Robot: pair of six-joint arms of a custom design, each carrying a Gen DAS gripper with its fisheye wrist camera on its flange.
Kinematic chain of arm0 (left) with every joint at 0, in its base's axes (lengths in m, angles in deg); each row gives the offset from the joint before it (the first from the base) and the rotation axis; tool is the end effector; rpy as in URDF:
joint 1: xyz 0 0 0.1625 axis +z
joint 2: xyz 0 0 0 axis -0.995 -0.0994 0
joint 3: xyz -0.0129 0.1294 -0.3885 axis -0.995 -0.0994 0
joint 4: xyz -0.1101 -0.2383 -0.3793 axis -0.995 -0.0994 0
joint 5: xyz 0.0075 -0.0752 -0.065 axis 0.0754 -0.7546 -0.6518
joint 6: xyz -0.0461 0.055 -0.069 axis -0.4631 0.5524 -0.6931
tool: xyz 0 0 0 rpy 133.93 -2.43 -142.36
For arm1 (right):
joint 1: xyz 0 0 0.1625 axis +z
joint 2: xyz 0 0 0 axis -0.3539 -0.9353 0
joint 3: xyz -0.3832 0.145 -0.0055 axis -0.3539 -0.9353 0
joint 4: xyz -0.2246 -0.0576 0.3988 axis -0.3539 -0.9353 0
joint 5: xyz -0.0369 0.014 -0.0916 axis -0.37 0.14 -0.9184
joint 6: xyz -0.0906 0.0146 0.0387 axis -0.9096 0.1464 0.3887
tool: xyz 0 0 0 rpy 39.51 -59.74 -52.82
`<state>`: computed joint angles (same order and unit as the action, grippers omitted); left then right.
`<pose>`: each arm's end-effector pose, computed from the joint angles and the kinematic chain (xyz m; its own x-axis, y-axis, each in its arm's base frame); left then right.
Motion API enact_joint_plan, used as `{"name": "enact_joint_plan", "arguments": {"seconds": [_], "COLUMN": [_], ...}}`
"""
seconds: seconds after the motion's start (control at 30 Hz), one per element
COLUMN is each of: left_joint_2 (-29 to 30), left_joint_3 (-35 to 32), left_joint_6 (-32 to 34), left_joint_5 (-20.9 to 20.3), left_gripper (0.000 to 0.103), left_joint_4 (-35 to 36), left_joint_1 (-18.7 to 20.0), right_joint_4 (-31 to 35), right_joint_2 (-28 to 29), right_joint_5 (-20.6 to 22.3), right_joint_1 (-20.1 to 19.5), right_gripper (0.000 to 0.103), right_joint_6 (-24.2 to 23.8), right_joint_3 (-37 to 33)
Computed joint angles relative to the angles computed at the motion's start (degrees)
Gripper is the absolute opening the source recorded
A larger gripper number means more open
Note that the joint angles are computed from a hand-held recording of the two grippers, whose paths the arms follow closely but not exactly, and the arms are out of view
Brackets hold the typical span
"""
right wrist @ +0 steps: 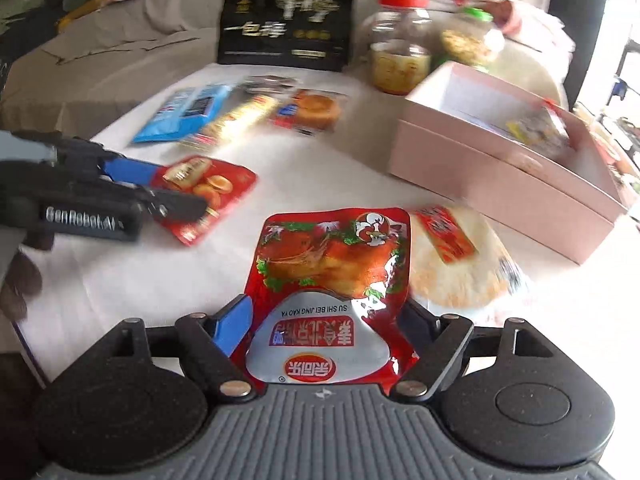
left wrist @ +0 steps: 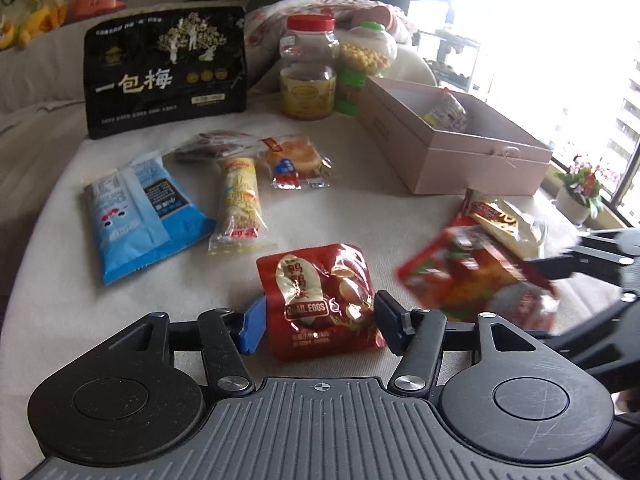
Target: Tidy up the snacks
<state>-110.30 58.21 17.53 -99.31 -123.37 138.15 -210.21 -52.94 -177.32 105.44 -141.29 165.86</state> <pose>-0.1745 -0.6059 0.0225 -0.7680 -0.1243 -0.6283 0.4190 0.6445 -0.6396 0.0563 -0.6889 0.1220 -0.4542 -0.7266 0.5154 -0.8715 0.4824 -0.0879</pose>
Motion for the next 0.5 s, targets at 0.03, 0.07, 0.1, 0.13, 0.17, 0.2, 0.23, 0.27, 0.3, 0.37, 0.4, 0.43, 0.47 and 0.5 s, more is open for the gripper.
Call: {"name": "enact_joint_plan", "arguments": {"seconds": [0.03, 0.07, 0.1, 0.13, 0.17, 0.2, 0.23, 0.27, 0.3, 0.37, 0.4, 0.43, 0.47, 0.5], "left_joint_2": [0.1, 0.33, 0.66, 1.15, 1.48, 2.07, 3.14, 3.91, 4.31, 4.2, 4.04, 3.73, 3.22, 2.84], "left_joint_3": [-0.43, -1.02, -1.72, -2.53, -3.48, -4.52, -5.67, -6.61, -7.12, -7.31, -7.15, -6.81, -6.21, -5.68], "left_joint_6": [-0.16, -0.24, 0.21, 0.92, 1.0, 1.61, 3.44, 4.7, 5.35, 5.2, 4.95, 4.62, 3.95, 3.31], "left_joint_5": [-0.03, -0.03, -0.05, -0.07, -0.16, -0.05, 0.58, 1.17, 1.48, 1.09, 1.16, 0.8, 0.2, 0.01], "left_gripper": [0.064, 0.066, 0.067, 0.07, 0.075, 0.077, 0.079, 0.081, 0.081, 0.081, 0.078, 0.078, 0.078, 0.078], "left_joint_4": [0.99, 1.96, 2.51, 2.85, 4.31, 5.15, 4.57, 4.66, 4.73, 5.13, 5.13, 5.14, 5.4, 5.69], "left_joint_1": [0.11, 0.24, 0.42, 0.6, 0.91, 1.21, 1.28, 1.34, 1.32, 1.46, 1.43, 1.42, 1.36, 1.19], "right_joint_4": [-0.28, -0.47, -0.47, -0.26, 0.07, 0.32, 0.1, -0.46, -1.19, -2.74, -3.43, -3.63, -3.59, -3.33], "right_joint_2": [-0.51, -1.07, -1.38, -1.57, -1.69, -1.71, -1.56, -1.35, -1.06, -0.26, 0.1, 0.4, 0.73, 1.0], "right_joint_5": [0.32, 0.69, 1.16, 1.5, 2.0, 2.31, 2.36, 2.34, 2.26, 1.69, 1.69, 1.73, 1.86, 1.88], "right_joint_1": [-0.49, -1.0, -1.39, -1.67, -1.91, -2.03, -2.03, -1.98, -1.89, -1.48, -1.29, -1.13, -0.99, -0.88], "right_gripper": [0.08, 0.081, 0.082, 0.082, 0.083, 0.085, 0.087, 0.088, 0.09, 0.092, 0.092, 0.092, 0.092, 0.092], "right_joint_6": [0.12, 0.26, 0.52, 0.99, 1.52, 1.9, 2.08, 2.04, 1.95, 1.71, 1.55, 1.56, 1.71, 1.89], "right_joint_3": [0.33, 0.69, 0.85, 0.9, 0.86, 0.79, 0.78, 0.85, 0.91, 0.97, 0.98, 0.88, 0.65, 0.36]}}
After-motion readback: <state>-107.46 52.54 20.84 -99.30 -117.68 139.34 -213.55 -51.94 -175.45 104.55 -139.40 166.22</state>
